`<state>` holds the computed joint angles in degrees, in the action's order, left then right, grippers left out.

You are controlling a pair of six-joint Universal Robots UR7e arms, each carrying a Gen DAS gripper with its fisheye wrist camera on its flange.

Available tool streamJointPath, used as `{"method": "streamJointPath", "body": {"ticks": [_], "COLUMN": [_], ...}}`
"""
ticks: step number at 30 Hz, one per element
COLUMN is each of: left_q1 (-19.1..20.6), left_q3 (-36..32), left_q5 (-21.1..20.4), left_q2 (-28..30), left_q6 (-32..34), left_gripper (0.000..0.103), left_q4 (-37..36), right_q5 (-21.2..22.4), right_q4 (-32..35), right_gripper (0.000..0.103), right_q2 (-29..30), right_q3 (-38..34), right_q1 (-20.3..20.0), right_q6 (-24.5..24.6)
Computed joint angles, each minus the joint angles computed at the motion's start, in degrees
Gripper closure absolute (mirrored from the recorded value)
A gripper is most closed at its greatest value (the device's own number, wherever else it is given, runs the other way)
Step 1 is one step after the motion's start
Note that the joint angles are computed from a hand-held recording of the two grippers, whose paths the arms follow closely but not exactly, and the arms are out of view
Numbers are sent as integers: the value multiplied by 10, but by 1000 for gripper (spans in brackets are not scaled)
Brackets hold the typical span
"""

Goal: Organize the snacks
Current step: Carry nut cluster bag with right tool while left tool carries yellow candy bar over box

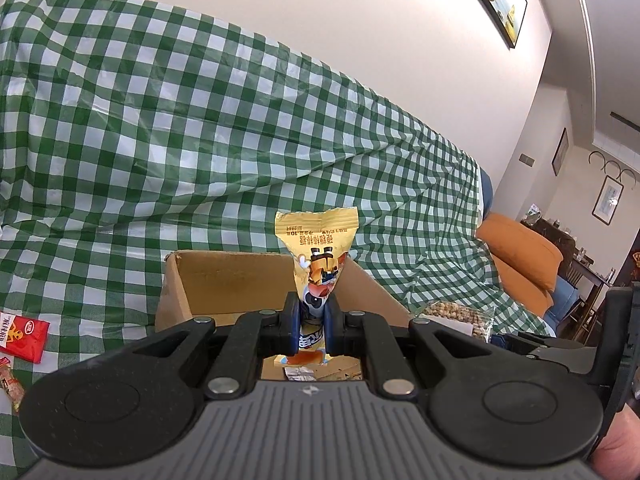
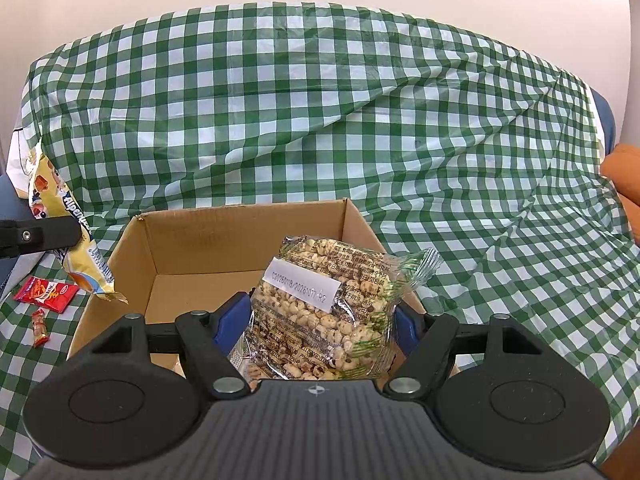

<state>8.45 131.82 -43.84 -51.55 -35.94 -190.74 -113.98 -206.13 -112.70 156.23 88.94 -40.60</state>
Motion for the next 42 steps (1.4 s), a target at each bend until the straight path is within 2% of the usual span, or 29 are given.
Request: {"method": "streamJointPath", "body": {"ticks": [12, 19, 38, 41, 42], "left_q1": [-2, -1, 7, 10, 13], "left_q3": [0, -1, -11, -13, -16], "left_q5": [-1, -3, -13, -24, -33], "left_q2": [6, 6, 17, 17, 17], "left_q6": [3, 5, 13, 11, 10], "left_gripper": [91, 91, 91, 91, 86], "left_q4": [-3, -4, -11, -8, -4], "right_q5": [0, 15, 12, 9, 8], "right_q4": [-6, 6, -4, -5, -5], "right_gripper": [28, 28, 28, 28, 28], "right_q2": [4, -10, -6, -5, -5], "right_q3": [0, 0, -1, 0, 0], "right_q1": [-1, -13, -13, -10, -9], "right_q6": [-3, -12, -24, -23, -21]}}
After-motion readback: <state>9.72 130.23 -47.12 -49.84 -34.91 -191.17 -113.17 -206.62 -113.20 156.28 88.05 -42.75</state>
